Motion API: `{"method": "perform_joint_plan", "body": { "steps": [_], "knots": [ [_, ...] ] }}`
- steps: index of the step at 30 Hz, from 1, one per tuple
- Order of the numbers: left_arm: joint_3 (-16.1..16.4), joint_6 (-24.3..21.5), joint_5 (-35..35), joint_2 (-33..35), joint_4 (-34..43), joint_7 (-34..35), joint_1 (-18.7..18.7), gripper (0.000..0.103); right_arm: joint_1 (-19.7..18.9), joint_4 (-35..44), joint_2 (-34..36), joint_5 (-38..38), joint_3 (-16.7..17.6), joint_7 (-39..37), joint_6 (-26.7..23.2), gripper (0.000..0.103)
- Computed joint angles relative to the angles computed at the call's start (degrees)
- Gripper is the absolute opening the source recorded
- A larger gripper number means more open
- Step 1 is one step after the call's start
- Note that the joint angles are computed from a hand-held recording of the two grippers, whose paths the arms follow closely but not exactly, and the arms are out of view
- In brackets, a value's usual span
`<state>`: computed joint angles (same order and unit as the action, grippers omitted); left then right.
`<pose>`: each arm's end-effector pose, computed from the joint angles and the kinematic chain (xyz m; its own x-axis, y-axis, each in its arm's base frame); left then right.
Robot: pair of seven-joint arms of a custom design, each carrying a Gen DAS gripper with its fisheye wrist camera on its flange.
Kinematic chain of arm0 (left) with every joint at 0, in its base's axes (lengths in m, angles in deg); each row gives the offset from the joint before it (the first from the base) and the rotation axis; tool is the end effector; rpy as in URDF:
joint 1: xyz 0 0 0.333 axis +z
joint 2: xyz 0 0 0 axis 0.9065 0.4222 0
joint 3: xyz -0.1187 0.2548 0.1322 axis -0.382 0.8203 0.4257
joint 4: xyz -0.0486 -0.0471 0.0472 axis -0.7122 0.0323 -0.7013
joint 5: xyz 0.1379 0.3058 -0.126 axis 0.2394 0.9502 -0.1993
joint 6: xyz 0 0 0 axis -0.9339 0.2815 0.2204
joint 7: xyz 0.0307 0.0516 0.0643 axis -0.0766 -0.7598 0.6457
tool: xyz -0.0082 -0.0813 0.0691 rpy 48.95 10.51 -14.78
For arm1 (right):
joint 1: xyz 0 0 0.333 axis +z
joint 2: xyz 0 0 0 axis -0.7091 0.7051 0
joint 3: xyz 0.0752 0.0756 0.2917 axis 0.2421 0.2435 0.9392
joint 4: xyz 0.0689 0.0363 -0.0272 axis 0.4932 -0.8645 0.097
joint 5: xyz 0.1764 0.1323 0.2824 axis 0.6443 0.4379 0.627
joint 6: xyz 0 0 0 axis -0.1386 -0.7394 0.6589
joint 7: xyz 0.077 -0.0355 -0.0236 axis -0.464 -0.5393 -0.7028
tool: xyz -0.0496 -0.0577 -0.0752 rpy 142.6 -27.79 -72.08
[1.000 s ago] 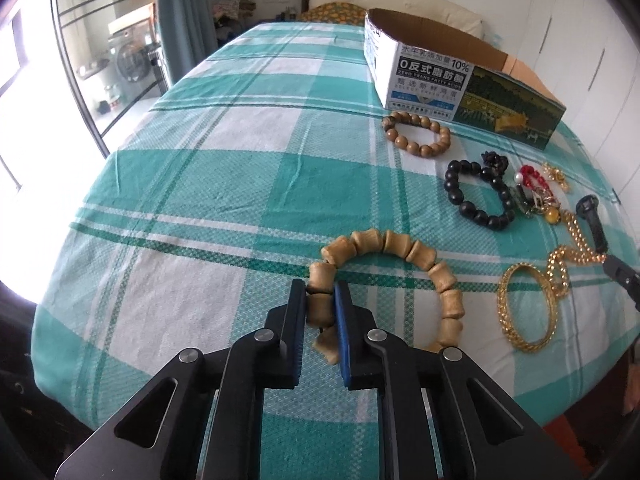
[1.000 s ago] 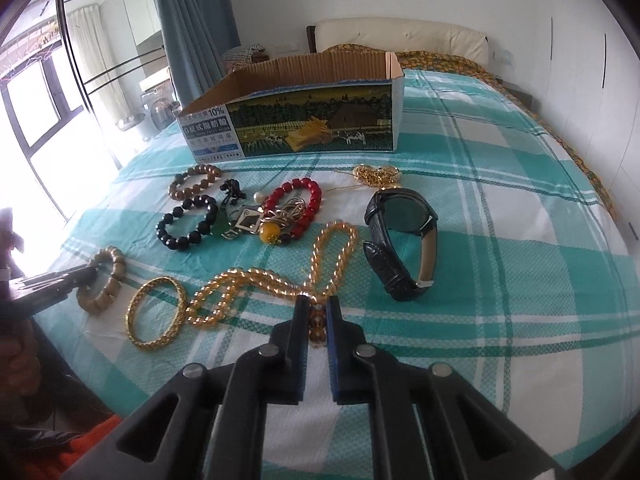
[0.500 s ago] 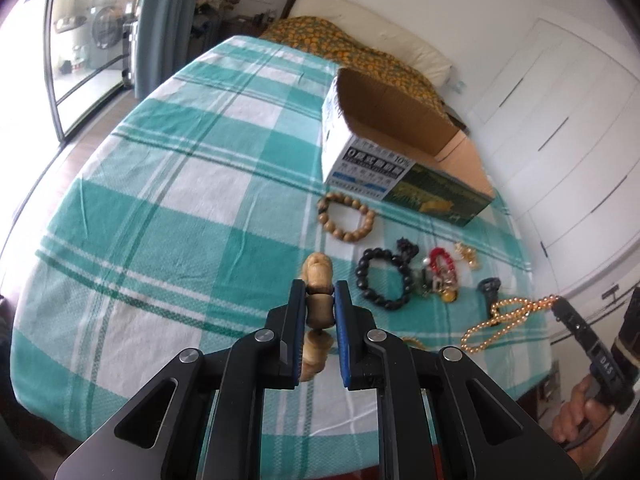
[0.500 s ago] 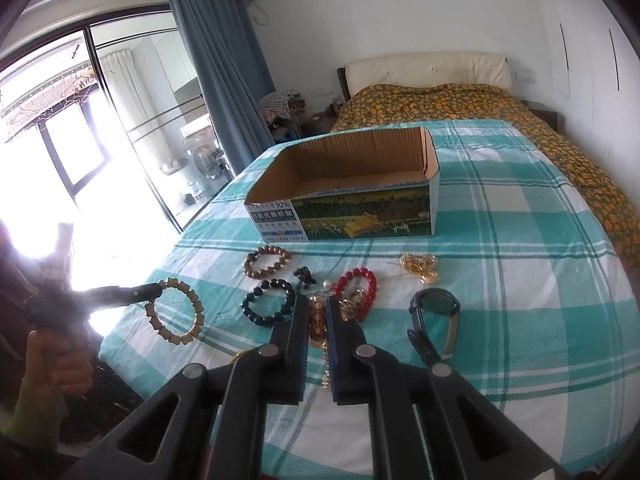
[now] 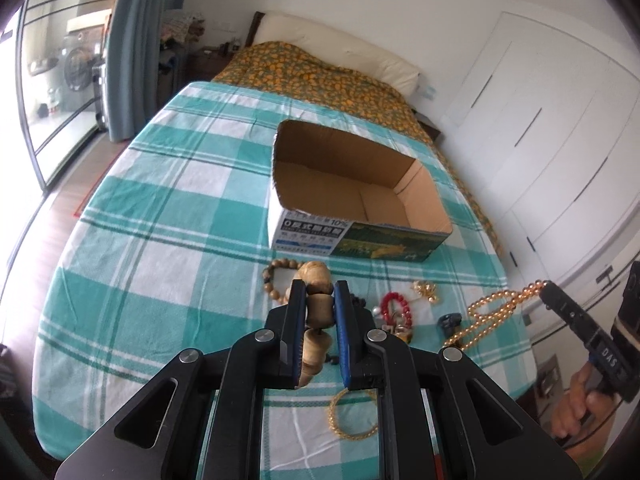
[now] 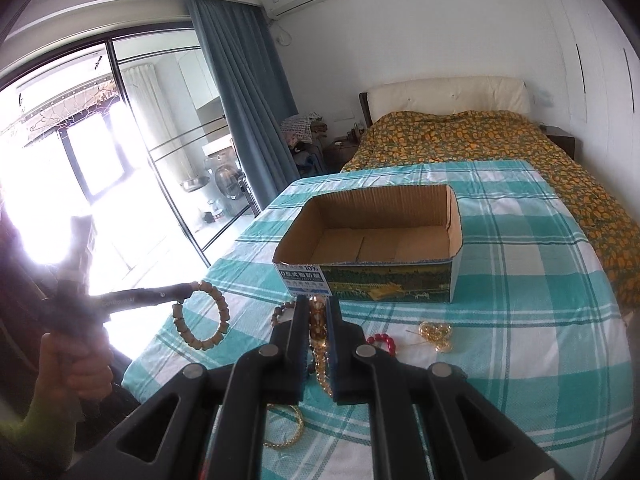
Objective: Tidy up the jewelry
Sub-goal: 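Carry both items over the cardboard box and open both tools to drop them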
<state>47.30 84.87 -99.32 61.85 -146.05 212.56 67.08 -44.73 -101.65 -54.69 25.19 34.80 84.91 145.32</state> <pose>0.5385 -0.0544 0.6821 -0.5468 -0.7623 0.3463 -0.7368 0.2416 -0.6315 0.3573 0.1820 0.6635 -0.1446 -0.9528 -0.2669 -0.4353 0.3034 -0.8476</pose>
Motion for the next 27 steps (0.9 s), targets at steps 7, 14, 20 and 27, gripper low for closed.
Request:
{"method": "perform_joint_plan", "body": {
  "steps": [7,14,20,27],
  "knots": [
    [-2.29,1.09,0.65,5.15,10.05,-1.17,-1.34,0.012,0.15,6.85,4.79,0.29,-3.45,-4.9,-0.63,0.008],
    [-6.68,2.0,7.45,16.75,25.76,-7.06,-3.53,0.012,0.02,18.5,14.67,0.97,-7.85,-9.89,-1.42,0.008],
    [-9.41,1.35,16.95,27.68,38.18,-12.51,-7.13,0.012,2.42,27.69,24.35,1.46,-11.89,-14.93,-5.36,0.008],
    [-9.67,1.34,27.04,36.86,46.91,-16.38,-12.05,0.013,4.95,32.19,32.33,5.28,-16.69,-19.39,-7.55,0.008]
  ]
}}
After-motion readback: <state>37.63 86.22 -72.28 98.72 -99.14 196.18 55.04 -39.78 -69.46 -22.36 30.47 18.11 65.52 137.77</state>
